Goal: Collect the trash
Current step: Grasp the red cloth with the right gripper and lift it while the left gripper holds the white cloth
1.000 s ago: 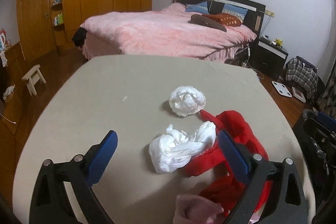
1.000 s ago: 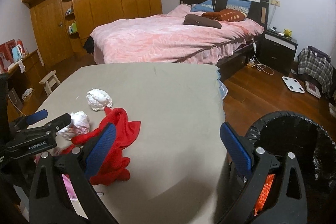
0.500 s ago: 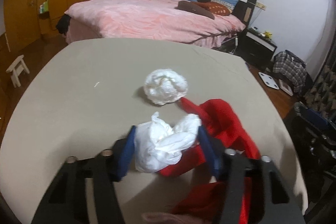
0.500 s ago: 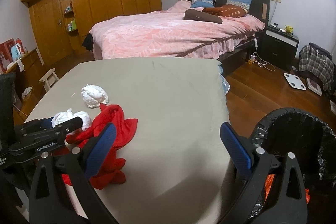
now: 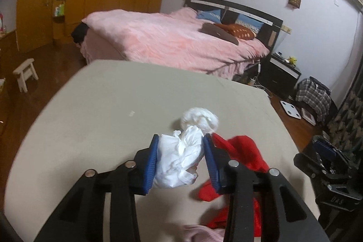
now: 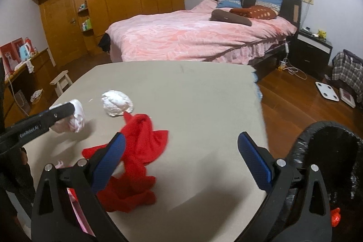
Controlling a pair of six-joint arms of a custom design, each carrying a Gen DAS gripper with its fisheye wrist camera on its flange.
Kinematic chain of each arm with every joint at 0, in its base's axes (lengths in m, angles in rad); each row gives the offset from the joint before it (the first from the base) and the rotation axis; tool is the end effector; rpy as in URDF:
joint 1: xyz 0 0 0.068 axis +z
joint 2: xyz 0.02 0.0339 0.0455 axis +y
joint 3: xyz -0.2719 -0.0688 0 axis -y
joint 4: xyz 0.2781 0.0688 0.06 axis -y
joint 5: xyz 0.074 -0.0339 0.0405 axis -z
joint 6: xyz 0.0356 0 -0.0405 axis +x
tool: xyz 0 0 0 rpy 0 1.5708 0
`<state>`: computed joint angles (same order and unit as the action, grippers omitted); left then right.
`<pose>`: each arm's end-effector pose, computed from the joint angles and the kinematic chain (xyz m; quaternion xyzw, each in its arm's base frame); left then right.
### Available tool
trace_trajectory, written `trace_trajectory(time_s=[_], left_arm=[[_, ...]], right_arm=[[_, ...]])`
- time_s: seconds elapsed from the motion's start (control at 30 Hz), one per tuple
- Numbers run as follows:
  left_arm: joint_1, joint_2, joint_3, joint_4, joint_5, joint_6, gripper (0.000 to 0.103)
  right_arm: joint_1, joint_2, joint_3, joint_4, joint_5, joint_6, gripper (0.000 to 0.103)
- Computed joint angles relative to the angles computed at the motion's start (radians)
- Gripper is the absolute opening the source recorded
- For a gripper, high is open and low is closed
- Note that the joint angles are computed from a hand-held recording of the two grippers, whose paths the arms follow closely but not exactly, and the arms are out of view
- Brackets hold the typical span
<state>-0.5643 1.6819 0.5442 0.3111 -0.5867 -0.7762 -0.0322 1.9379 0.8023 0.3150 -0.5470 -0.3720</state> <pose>0.2569 -0.1393 0.0802 -0.1988 0.8757 -0.0051 0.4401 0.3608 0.0069 0.0640 -0.2490 0.8663 0.1754 0.3960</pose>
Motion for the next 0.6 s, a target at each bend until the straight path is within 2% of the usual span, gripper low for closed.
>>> trace_trajectory(time_s=[0.13, 0.23, 0.5, 0.6], left_arm=[[0.0, -0.035, -0.023, -0.021, -0.037, 0.01, 0.039], [-0.014, -0.04, -0.028, -0.039, -0.073, 0.014, 0.039], [-0.003, -0.046, -0.041, -0.039, -0.075, 0.012, 0.039], [-0.001, -0.041, -0.047, -0.036, -0.079, 0.01, 0.039]], right_arm=[[0.037, 0.003, -0.004, 0.002, 0.009, 0.006, 0.096], [0.067, 0.012, -0.001, -0.003, 0.021, 0.008, 0.085], [0.129, 0.046, 0.027, -0.031, 0.05, 0.01, 0.08], [0.145, 0.064, 0.047, -0.048, 0.061, 0.014, 0.073]])
